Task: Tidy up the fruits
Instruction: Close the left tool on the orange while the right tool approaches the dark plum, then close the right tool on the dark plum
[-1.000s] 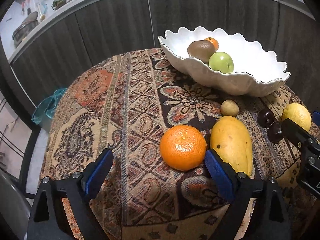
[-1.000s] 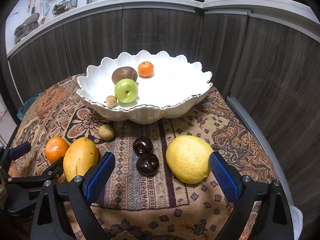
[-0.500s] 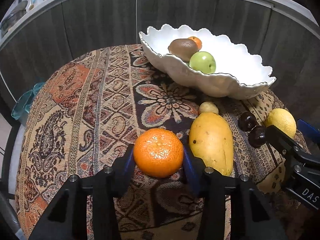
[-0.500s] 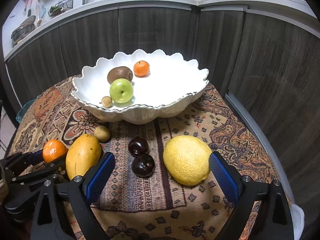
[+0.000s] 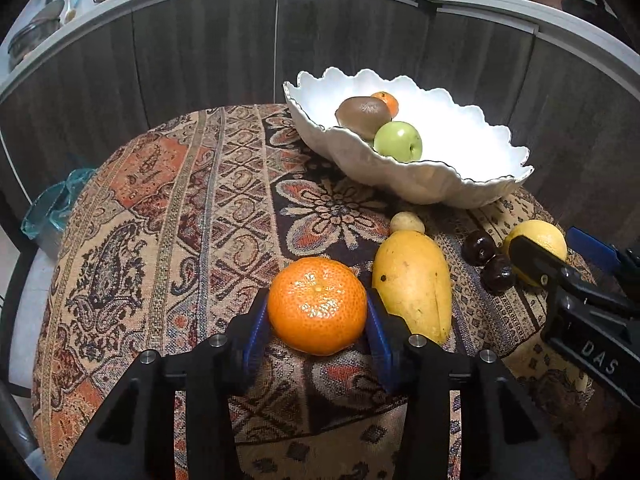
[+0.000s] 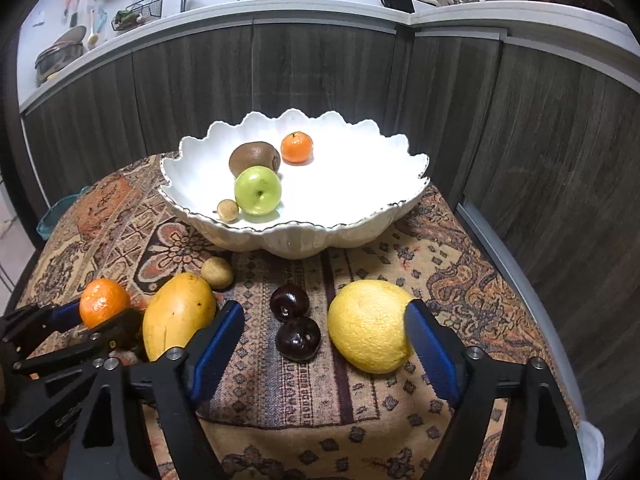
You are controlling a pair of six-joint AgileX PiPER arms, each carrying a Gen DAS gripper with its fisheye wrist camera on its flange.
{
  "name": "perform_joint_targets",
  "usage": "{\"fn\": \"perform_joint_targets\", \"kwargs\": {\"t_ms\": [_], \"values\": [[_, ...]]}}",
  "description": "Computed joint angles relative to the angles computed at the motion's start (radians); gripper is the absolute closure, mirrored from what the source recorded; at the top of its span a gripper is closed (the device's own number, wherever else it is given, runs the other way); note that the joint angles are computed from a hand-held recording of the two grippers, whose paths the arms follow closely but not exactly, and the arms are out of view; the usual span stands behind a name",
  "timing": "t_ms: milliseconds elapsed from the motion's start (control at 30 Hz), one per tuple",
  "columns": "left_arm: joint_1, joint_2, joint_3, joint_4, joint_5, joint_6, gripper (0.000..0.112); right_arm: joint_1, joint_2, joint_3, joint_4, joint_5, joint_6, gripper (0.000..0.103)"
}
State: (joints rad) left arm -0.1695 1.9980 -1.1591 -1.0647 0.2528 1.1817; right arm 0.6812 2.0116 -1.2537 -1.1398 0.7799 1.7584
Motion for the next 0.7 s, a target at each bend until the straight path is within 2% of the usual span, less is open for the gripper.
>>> {"fn": "perform_joint_targets", "kwargs": {"t_ms": [167,433,600,700], "values": [[0.001,-0.002,0.003,-0.014,0.006,0.014,0.067,0.001,-0.009,0.001,-0.009,-0.004,0.007,0.031],[0.005,0.002,0.000,-0.013,0.002,0.001,0.067,0.019,-0.004,-0.010,-0.016,-0.007,0.000,0.031],[0.006,0.006,-0.005,-0.003,-0.005,-0.019,0.067,-0.010,0.012,-0.014,0.015,-0.081,-0.026,0.049],[0.006,0.008,-0.007,0.002,-0.006,-0.027,0.067,-0.031,0.028,-0.022,0.047,-0.121,-0.052,0.055]]}}
